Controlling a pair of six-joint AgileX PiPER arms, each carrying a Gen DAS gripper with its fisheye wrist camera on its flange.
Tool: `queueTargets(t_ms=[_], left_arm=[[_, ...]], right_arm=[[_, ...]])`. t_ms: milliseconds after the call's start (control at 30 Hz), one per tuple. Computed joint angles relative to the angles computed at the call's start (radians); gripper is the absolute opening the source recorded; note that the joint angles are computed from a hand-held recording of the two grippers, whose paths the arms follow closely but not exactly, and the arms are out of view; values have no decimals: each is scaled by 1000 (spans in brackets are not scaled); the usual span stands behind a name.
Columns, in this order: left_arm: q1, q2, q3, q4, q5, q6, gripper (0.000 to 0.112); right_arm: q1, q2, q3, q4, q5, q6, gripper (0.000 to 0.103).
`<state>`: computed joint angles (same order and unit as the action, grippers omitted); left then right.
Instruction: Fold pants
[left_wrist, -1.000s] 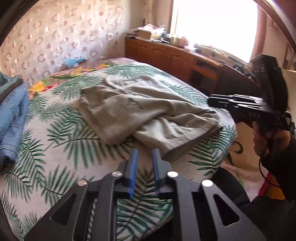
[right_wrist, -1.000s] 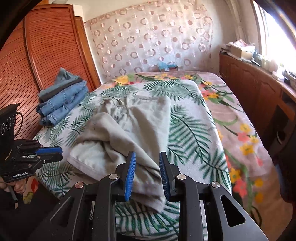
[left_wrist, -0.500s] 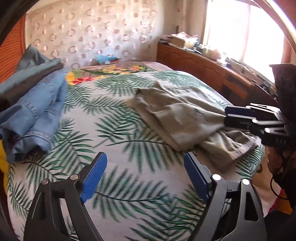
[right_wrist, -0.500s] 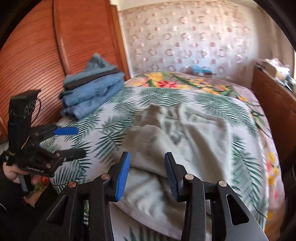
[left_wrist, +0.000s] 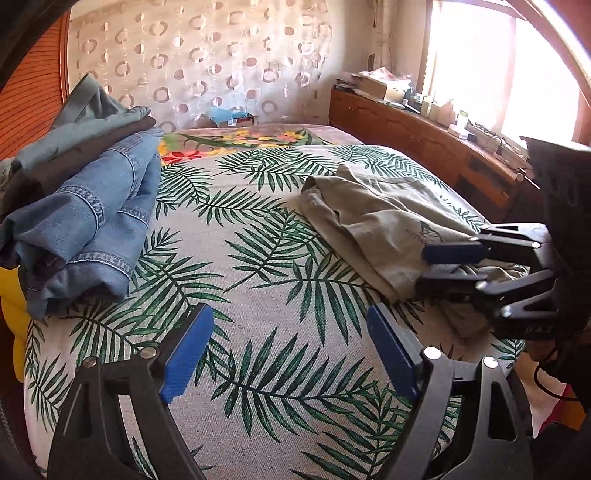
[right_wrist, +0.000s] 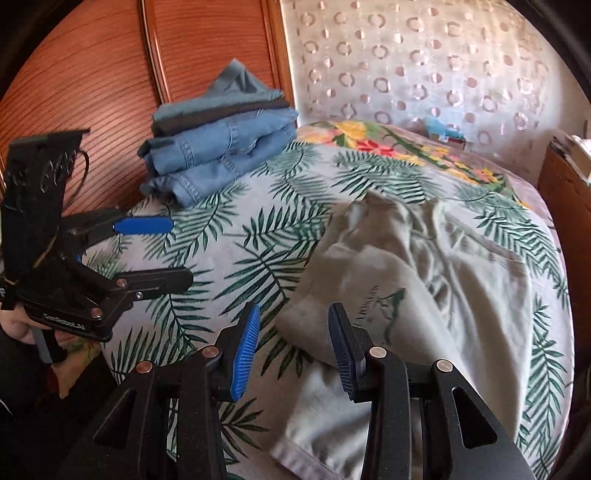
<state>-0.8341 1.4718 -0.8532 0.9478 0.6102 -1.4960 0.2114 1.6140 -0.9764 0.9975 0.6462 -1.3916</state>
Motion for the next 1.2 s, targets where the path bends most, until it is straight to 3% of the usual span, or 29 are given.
queueTargets(t_ms=[233, 367, 400, 467, 633, 867, 1200], left_arm=[[3, -1, 3, -7, -6, 2, 85], [4, 0, 5, -7, -9, 2, 85], [4, -1, 7, -7, -10, 1, 85], [3, 0, 7, -8, -9, 1, 85], [7, 3, 10, -9, -15, 0, 85], [6, 17, -11, -17, -19, 17, 85], [4, 29, -23, -19, -25, 26, 85]], right_arm=[[107, 65, -38, -169, -123, 154, 40], [154, 49, -17, -267, -208, 238, 17], [153, 48, -19, -265, -204, 235, 10], [151, 40, -21, -254, -207, 224, 6], [83, -3, -51, -161, -110, 163, 6], [3, 4, -153, -184, -71, 192, 5], [-38, 91, -299, -307, -112, 335, 5]])
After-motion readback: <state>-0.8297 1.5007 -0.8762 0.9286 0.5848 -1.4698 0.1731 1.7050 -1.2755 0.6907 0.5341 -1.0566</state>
